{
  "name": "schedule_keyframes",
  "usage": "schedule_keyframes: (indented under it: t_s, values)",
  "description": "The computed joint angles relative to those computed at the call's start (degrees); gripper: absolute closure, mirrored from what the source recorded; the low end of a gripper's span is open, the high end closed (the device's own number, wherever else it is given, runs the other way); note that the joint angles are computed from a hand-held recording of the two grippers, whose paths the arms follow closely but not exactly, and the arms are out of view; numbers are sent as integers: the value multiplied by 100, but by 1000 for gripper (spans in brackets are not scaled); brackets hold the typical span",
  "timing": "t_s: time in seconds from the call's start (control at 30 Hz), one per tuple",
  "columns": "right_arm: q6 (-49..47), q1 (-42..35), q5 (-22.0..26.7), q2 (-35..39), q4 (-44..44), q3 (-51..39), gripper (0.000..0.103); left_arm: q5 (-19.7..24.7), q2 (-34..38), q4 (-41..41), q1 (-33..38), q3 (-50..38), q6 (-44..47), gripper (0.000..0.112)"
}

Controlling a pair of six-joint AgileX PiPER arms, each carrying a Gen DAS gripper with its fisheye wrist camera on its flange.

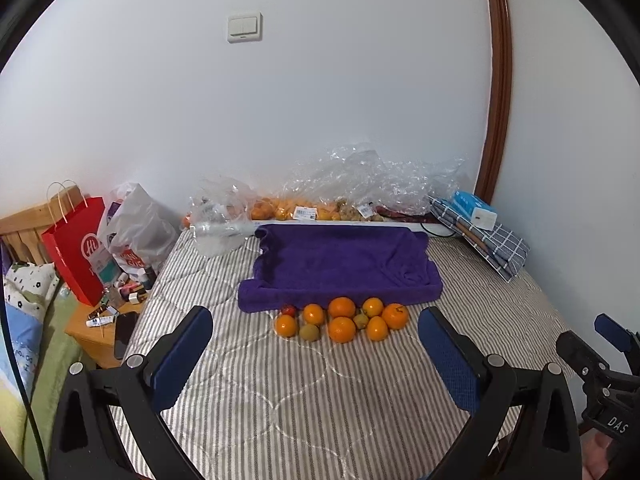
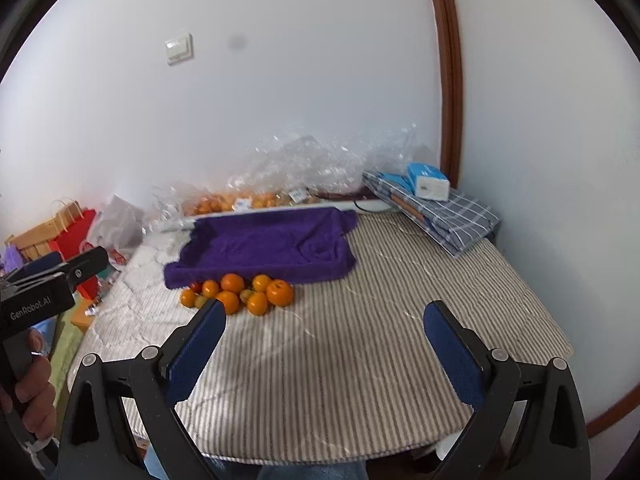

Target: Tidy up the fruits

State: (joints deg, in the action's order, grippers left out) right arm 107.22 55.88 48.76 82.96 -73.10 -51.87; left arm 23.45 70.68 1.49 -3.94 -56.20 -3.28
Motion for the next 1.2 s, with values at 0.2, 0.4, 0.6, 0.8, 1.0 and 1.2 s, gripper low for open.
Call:
schedule_keyframes:
  t_s: [0.2,0.4,0.6,0.8,1.0,1.2]
  values:
    - [-95,10,52,65,-43,-43,5,21,35,-122,47,-34,38,9]
    - [-256,-77,-69,160,37,-140,5,-152,86,-730,76,42,689,9]
    - [-334,7,-98,311,-24,-287,5,-228,175,-955,339,4,843,9]
    - [-164,-186,-418,270,-130,-230,5,-265,290,-1085,323,-58,1003,9]
    - [-61,-509,-611,428,-243,-314,5,-279,654,-1341,407,-272,1214,9]
    - [-536,-1099,-1338,728,33,-552,5,-456,1110,-1586,486,-449,1523,10]
